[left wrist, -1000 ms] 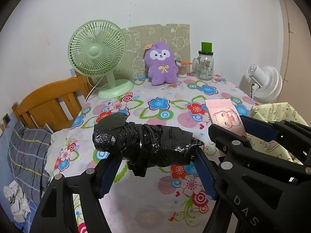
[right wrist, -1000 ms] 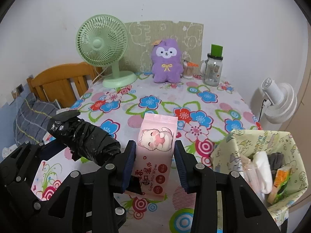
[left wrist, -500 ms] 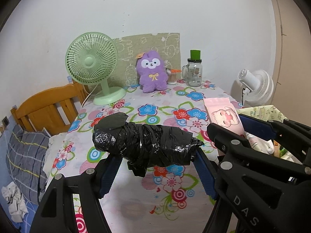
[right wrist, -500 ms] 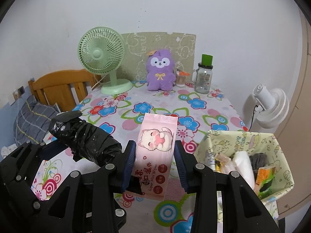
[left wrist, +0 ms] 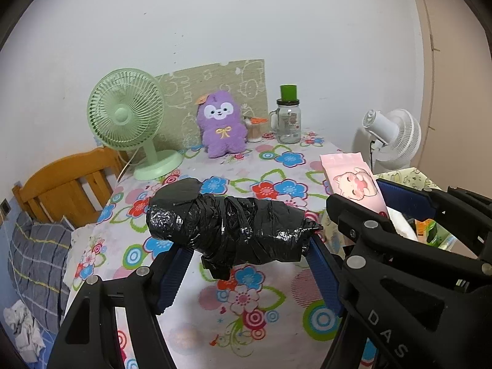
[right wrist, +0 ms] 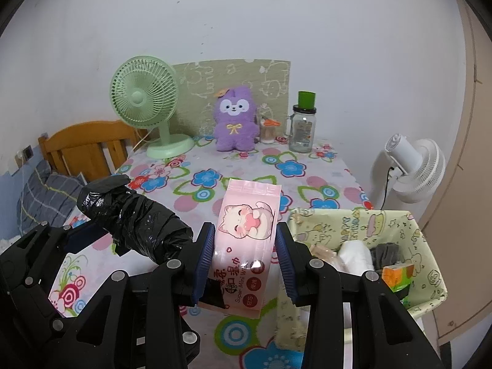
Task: Organize soft objects
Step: 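Lift the pink pack and black bundle and carry both over the storage box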
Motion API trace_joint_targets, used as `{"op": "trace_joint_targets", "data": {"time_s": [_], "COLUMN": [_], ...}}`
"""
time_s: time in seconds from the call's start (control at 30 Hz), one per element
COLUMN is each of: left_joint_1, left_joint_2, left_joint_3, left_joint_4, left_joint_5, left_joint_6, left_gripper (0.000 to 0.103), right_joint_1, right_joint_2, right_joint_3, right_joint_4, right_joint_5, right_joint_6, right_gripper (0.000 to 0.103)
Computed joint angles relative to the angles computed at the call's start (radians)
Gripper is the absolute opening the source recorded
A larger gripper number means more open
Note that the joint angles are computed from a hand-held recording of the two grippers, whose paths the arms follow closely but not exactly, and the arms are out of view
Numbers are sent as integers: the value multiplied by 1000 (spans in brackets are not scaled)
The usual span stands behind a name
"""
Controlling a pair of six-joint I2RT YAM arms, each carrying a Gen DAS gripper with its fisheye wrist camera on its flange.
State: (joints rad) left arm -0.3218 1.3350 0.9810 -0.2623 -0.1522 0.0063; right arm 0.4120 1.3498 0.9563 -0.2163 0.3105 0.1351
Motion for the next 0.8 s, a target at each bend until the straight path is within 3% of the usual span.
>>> {"op": "trace_joint_targets", "data": {"time_s": [0.8], "left_joint_1": [-201], "left_joint_2": [147], "left_joint_3": [138], "left_joint_4": [3], "left_joint_5": [-69], "left_joint_6": [-46], "left_gripper": [77], "right_joint_1": [-255], "right_joint_2": [-80], "right_joint_3": [-55], "right_joint_4": [18], "right_joint_5": [-116], "right_joint_6": [-68], "right_gripper": [43]}}
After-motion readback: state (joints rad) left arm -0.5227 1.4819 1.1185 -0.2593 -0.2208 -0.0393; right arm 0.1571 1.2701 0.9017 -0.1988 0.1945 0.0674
